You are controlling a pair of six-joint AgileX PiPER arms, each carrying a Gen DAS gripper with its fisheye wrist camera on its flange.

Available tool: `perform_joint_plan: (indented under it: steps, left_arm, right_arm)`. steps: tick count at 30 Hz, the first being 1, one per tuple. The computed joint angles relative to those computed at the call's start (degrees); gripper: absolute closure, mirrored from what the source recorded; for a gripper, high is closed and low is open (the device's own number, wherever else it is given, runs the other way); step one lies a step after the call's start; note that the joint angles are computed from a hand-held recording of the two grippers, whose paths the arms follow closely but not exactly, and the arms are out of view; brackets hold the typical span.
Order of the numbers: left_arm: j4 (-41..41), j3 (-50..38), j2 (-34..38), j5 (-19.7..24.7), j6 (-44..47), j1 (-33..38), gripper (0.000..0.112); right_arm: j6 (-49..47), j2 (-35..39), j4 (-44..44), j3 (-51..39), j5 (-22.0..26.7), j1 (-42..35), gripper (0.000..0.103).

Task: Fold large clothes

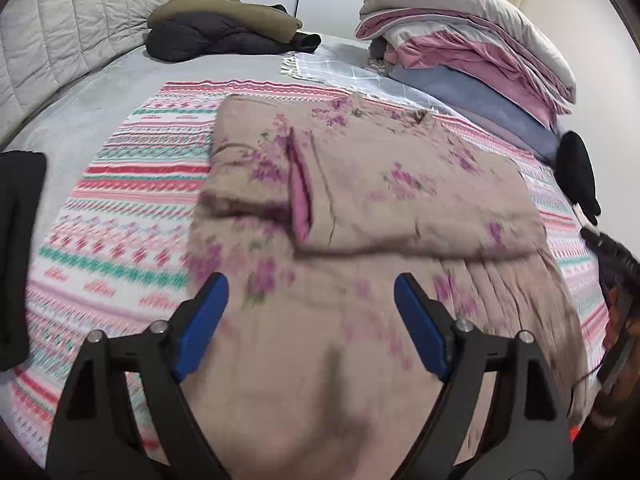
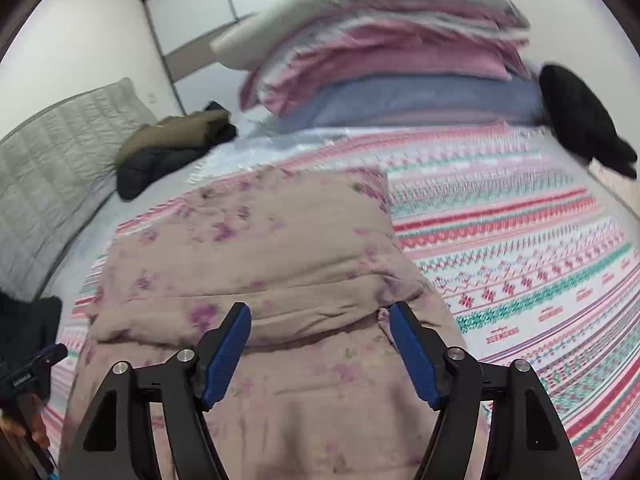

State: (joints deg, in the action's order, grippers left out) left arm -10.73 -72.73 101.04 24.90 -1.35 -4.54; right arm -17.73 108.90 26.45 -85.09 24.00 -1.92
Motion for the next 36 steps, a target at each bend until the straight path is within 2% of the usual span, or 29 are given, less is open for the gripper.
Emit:
perform_joint_plan:
  steps: [3, 6, 8, 10, 13, 17, 21, 24, 27, 28, 32, 36]
  left_arm:
    - [4.9, 6.2, -6.1, 0.3, -3.0, 0.7, 0.020]
    - [7.1, 12.1, -11.5, -0.4, -3.5, 2.0, 0.017]
    - [3.7, 16.0, -14.4, -1.2, -0.7, 3.7, 0.015]
    - [-4.8, 19.2, -16.2, -1.1, 7.0, 6.5, 0.014]
    - [-15.6, 22.9, -16.7, 0.1, 17.8, 10.8, 0.014]
    - [-18.6, 25.8, -15.9, 1.1, 24.3, 14.1, 0.014]
    - [-23.2, 28.2, -14.9, 3.2, 34.7, 17.3, 0.014]
    - [-31.8, 29.7, -13.2, 6.6, 46.7, 21.9, 0.014]
    - [-41.5, 30.3, -10.1, 13.4, 58.2, 28.3, 0.014]
    - [-43.4, 29.8, -8.3, 16.7, 60.0, 30.6, 0.014]
    - [-47.3, 28.8, -4.6, 23.3, 64.2, 34.5, 0.014]
    - [-46.3, 28.3, -3.5, 25.8, 65.1, 33.6, 0.014]
  right_arm:
    - [-11.6, -7.3, 10.0, 8.8, -1.9, -0.4, 0.019]
    - [-21.1, -11.8, 17.3, 13.9, 3.5, -3.3, 0.019]
    - [-25.1, -13.7, 20.0, 16.4, 5.9, -4.9, 0.019]
    - [-31.6, -16.0, 24.8, 20.4, 9.6, -8.5, 0.019]
    - [-35.1, -16.5, 26.4, 23.0, 14.0, -12.6, 0.019]
    - [-39.4, -16.5, 25.9, 27.7, 16.8, -18.3, 0.019]
    - [-43.2, -13.9, 26.9, 30.3, 19.1, -24.1, 0.019]
    - [-46.3, -12.0, 28.4, 31.7, 21.3, -28.2, 0.019]
    - [-48.6, -9.7, 29.6, 32.4, 24.2, -31.4, 0.019]
    - [-49.3, -9.0, 29.9, 32.5, 24.9, -31.9, 0.019]
    - [-51.6, -6.5, 31.2, 32.9, 25.7, -32.2, 0.019]
    - [-52.6, -6.5, 32.8, 33.2, 25.7, -31.3, 0.018]
